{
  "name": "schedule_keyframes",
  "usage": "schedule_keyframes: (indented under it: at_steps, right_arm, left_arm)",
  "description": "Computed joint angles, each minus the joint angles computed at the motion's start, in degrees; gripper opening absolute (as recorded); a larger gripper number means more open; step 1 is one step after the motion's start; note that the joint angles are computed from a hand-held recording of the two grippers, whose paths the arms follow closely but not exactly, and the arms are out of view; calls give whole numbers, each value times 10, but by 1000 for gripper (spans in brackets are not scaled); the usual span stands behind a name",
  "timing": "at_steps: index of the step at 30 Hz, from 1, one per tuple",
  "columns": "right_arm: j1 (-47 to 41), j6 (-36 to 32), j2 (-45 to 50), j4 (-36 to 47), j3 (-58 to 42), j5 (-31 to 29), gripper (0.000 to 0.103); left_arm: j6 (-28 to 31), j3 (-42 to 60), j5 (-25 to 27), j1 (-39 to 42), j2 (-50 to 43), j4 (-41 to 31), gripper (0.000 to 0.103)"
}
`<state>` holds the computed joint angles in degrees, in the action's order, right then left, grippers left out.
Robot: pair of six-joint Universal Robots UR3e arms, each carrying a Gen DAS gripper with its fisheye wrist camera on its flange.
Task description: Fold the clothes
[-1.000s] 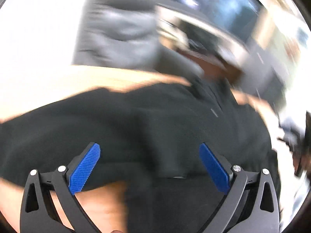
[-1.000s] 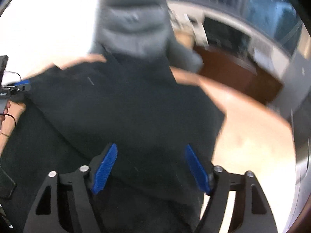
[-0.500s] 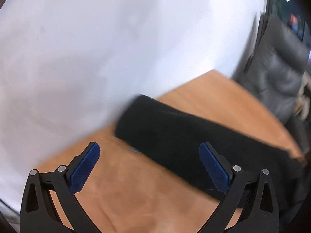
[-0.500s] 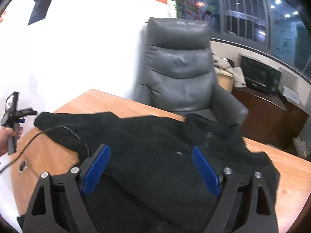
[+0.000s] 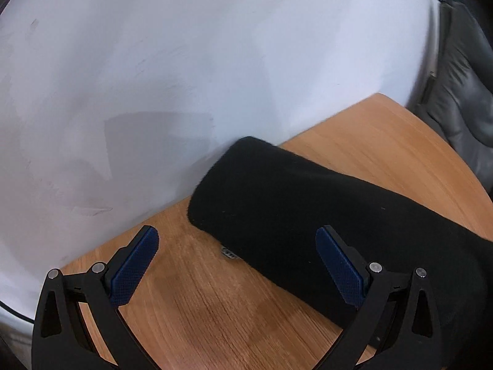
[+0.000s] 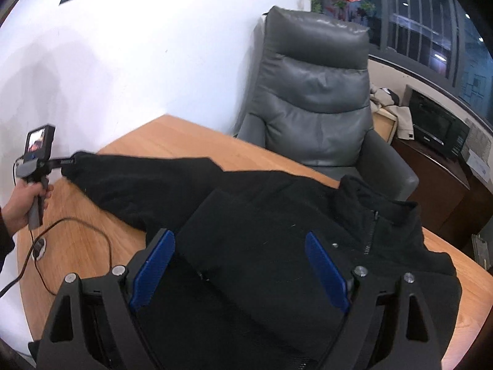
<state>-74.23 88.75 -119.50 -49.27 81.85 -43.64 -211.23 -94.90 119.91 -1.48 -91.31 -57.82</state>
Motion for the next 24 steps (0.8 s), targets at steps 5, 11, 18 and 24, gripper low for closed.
schedule_keyframes:
  at_steps: [5,11,18,24]
  right_arm:
    - [15,33,-4,-30,22,-14,90]
    - [20,45,-6,-45,33,-20,90]
    - [8,46,-12,-40,35,-30,90]
    - [-14,25,-18,-11,32,-31,90]
  left_arm:
    - [-25,-5,-22,22,-9,-11,101]
    - [-22,-64,-156,91,20,29,68]
    - [-28,-98,-227,131,40,78,27]
    - [-19,-139,-294,157,72,158,8]
